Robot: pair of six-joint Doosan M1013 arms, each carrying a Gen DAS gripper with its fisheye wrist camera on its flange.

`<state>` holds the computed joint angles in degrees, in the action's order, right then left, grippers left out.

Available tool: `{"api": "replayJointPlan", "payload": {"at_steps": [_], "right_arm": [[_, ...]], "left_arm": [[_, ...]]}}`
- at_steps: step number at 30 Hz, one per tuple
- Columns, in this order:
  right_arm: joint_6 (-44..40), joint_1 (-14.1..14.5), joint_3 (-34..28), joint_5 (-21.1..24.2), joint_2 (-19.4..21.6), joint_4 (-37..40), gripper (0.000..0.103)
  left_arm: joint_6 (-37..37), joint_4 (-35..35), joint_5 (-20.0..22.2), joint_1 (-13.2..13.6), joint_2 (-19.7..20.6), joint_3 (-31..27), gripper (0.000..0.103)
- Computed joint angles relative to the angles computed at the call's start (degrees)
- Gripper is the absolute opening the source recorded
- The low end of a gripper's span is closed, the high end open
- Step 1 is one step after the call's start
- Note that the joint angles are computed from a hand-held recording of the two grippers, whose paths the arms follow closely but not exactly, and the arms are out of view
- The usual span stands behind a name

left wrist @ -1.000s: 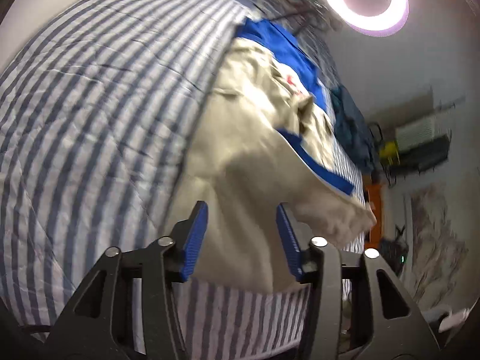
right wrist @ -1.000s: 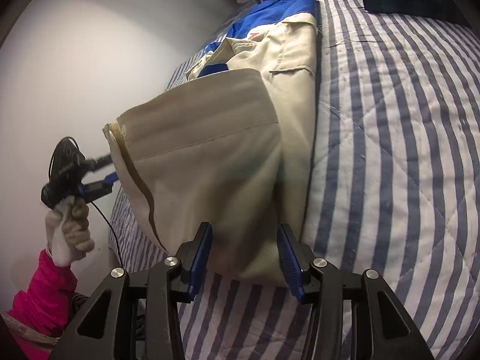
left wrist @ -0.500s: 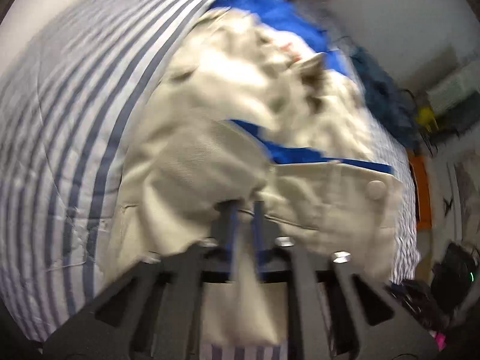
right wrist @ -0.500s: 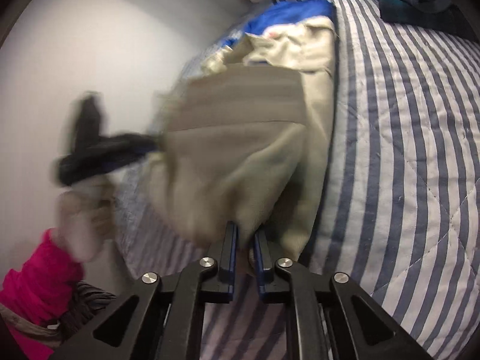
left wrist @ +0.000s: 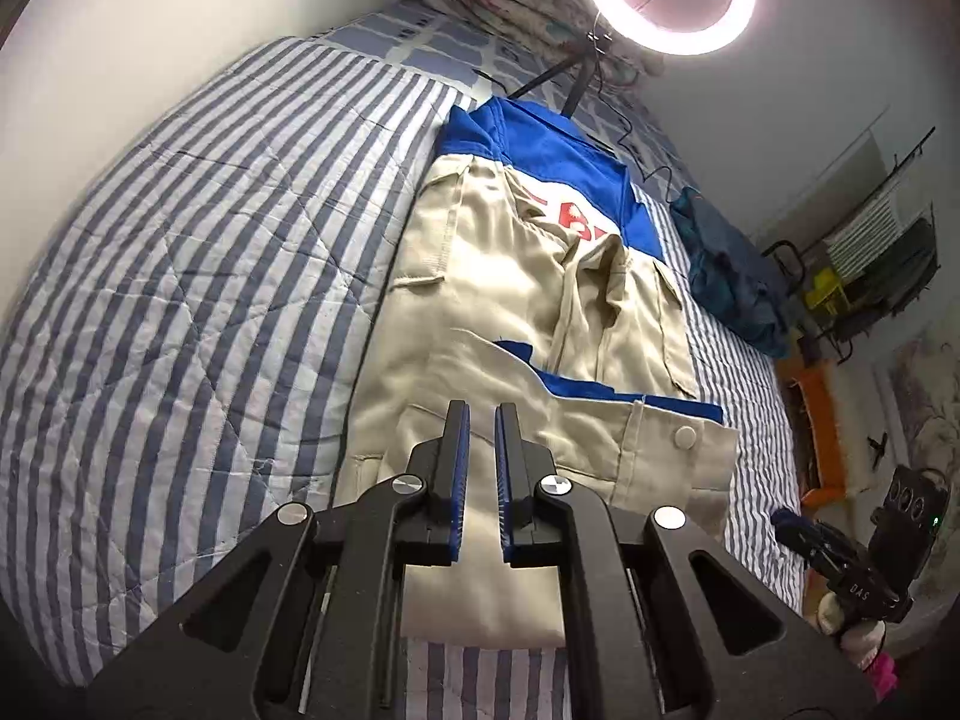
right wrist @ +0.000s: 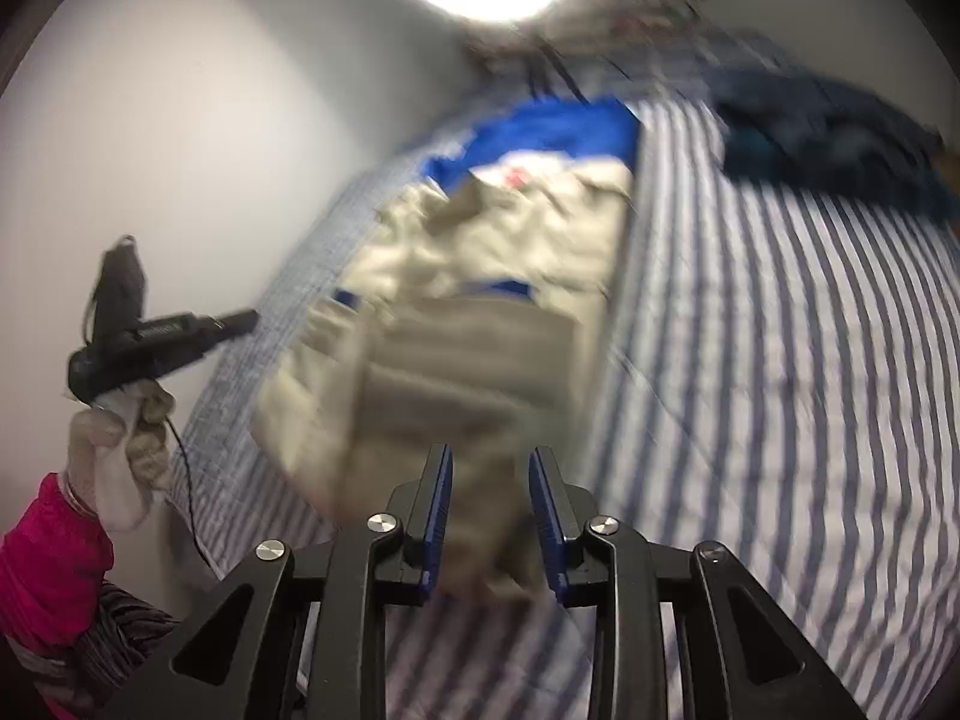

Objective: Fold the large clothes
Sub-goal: 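Open both tools, release the folded hem and withdraw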

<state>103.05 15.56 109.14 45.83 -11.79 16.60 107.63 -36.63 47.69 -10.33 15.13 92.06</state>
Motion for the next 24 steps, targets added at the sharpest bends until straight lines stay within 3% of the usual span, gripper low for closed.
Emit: {"api": "replayJointPlan", "payload": {"at_steps": [3,6,10,14,16,20,24], "right_arm": [[-0.02,2.42,-1.35,-2.99,2.65,-1.45,0.032],[-1.66,3.95,-3.67,-1.29,6.46,-2.18,0.032],[0.64,5.98,-6.5,0.0,10.93,-8.35,0.029],[3.82,5.75,-8.55,2.52,14.86,-11.2,0.025],[4.28,5.29,-8.34,1.48,14.67,-10.3,0.027],[3.97,3.91,-8.22,-0.14,12.96,-8.16,0.032],[7.63,2.65,-7.23,-1.77,9.54,-9.26,0.033]], "left_arm": [[1.41,-0.17,1.27,-0.79,0.49,0.02,0.005],[1.39,1.83,1.65,-2.17,1.63,-0.43,0.005],[-9.29,14.0,-0.68,-3.19,3.75,-0.94,0.009],[-8.29,5.96,1.36,0.08,4.67,-1.12,0.009],[-8.04,4.04,0.55,1.39,3.92,-0.8,0.015],[-6.64,-0.26,1.75,3.49,3.33,-0.89,0.016],[-2.9,-1.99,1.56,3.3,1.97,-0.34,0.016]]}}
